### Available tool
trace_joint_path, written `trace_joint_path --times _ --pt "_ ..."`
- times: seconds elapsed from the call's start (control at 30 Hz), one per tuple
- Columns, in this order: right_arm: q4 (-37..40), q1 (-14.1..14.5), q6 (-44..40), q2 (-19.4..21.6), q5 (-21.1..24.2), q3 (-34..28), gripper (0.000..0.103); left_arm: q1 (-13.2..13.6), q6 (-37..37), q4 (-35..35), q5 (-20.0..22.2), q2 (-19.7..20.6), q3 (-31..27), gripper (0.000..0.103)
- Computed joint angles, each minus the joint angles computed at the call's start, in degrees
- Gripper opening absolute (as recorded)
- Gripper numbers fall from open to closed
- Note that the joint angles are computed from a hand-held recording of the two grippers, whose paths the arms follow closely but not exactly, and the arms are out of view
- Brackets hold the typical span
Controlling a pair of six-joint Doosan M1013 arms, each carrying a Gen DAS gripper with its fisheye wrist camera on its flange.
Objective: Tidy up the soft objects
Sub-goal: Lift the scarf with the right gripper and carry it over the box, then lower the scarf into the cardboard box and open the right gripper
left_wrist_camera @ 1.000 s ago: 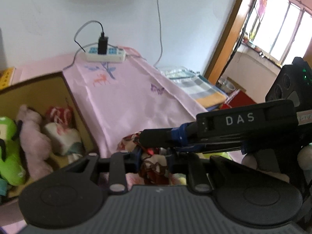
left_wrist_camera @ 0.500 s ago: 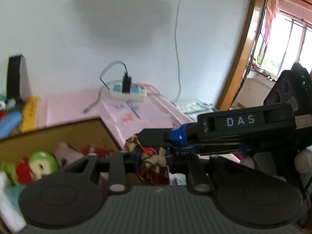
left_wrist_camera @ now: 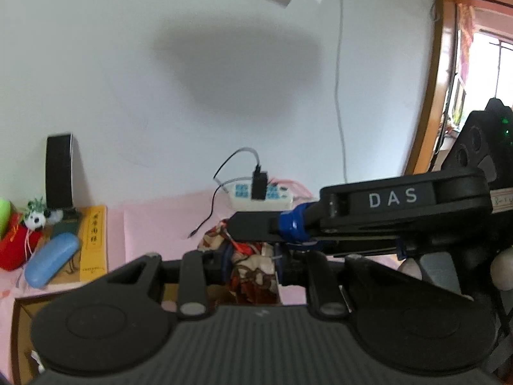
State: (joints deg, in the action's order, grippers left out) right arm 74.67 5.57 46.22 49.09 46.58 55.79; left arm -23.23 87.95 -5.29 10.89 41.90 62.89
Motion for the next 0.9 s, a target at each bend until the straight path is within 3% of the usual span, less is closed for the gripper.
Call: trace_joint_path --times 0.13,0.47,0.57,0.63,0.8,0.9 --pt "-6.30 0.54 4.31 1.40 -1.06 -1.89 0.015 0.90 3.28 -5.94 5.22 2.35 -3.04 0.016" --pt "-21.77 2.30 10.97 3.16 -4.17 -3.98 0.016 1.30 -2.53 -1.20 19.67 8.08 -11.49 0.019" --pt "-26.07 2.86 13.64 3.21 -5.64 -4.02 0.016 1.35 -1.90 -1.97 23.46 9.28 -13.38 0.023" --pt "-28.58 3.15 15.51 3.37 -6.41 -4.33 0.016 1.37 -1.41 -2.44 25.70 10.03 -14.61 0.036" --pt "-30.22 3.21 16.68 3.32 -7.86 -4.16 0.014 1.20 -0.85 -2.54 26.92 10.48 -15.06 0.051" --pt "-28.99 3.04 16.92 2.80 -8.58 -3.20 0.014 1.06 -0.72 -2.00 28.44 10.80 -15.49 0.052"
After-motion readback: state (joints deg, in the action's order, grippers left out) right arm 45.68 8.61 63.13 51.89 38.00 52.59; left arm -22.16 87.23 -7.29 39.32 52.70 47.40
